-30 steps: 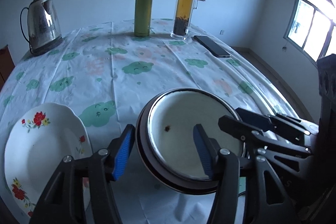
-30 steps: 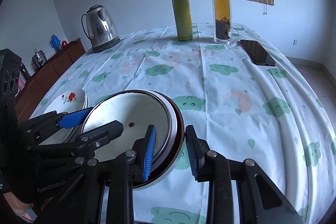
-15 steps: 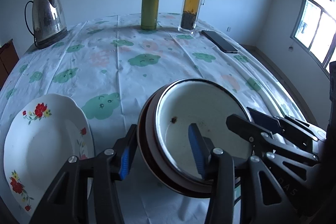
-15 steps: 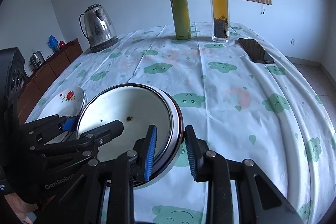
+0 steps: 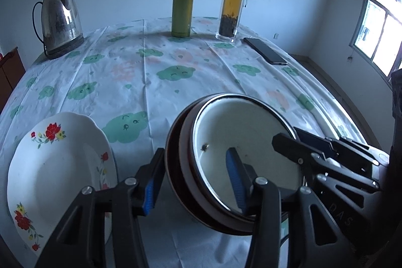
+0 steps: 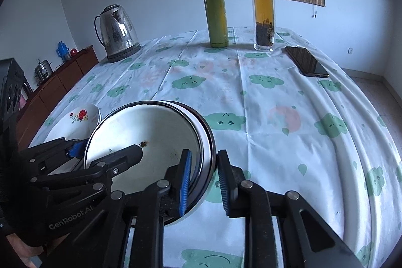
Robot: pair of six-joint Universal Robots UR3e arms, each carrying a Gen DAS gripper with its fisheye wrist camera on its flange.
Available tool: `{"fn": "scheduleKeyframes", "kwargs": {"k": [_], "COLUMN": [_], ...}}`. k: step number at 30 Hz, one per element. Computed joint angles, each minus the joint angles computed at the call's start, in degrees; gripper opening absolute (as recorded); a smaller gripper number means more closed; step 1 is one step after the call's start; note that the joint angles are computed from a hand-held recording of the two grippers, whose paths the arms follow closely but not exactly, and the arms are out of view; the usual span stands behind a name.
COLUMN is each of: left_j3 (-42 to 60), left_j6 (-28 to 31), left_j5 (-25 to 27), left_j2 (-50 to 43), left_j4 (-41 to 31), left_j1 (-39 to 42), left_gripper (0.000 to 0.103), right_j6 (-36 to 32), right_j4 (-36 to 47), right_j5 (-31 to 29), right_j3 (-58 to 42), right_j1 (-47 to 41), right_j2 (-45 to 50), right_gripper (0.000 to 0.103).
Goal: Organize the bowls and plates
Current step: 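Grasp the rim of the nested bowl stack with both grippers and lift, then carry the bowl stack with both grippers over the red-flower plate stack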
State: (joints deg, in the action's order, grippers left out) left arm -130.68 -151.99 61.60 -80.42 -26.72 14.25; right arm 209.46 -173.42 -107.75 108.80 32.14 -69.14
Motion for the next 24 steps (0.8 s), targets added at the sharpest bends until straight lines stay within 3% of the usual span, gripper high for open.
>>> {"fn": "scheduleKeyframes", "kwargs": {"k": [6,24], "left_j3": [-1.6,-3.6], "left_j6": [0.7,1.4], "left_j5": [0.5,-6.9], "left_j2": [1.4,8.9], "left_j4": [0.0,-4.6], "left_j1": [-0.3,7.1], "left_gripper": [0.056,0.053], "right_j6": [-0.9,1.1], "right_j4": [1.5,3.0], "right_j5": [-1.7,-3.3], "right_j3": [-1.8,-4.5], "right_j1": [0.9,3.1], "right_j2": [1.1,0.7], "right_gripper": [0.021,0.02]}}
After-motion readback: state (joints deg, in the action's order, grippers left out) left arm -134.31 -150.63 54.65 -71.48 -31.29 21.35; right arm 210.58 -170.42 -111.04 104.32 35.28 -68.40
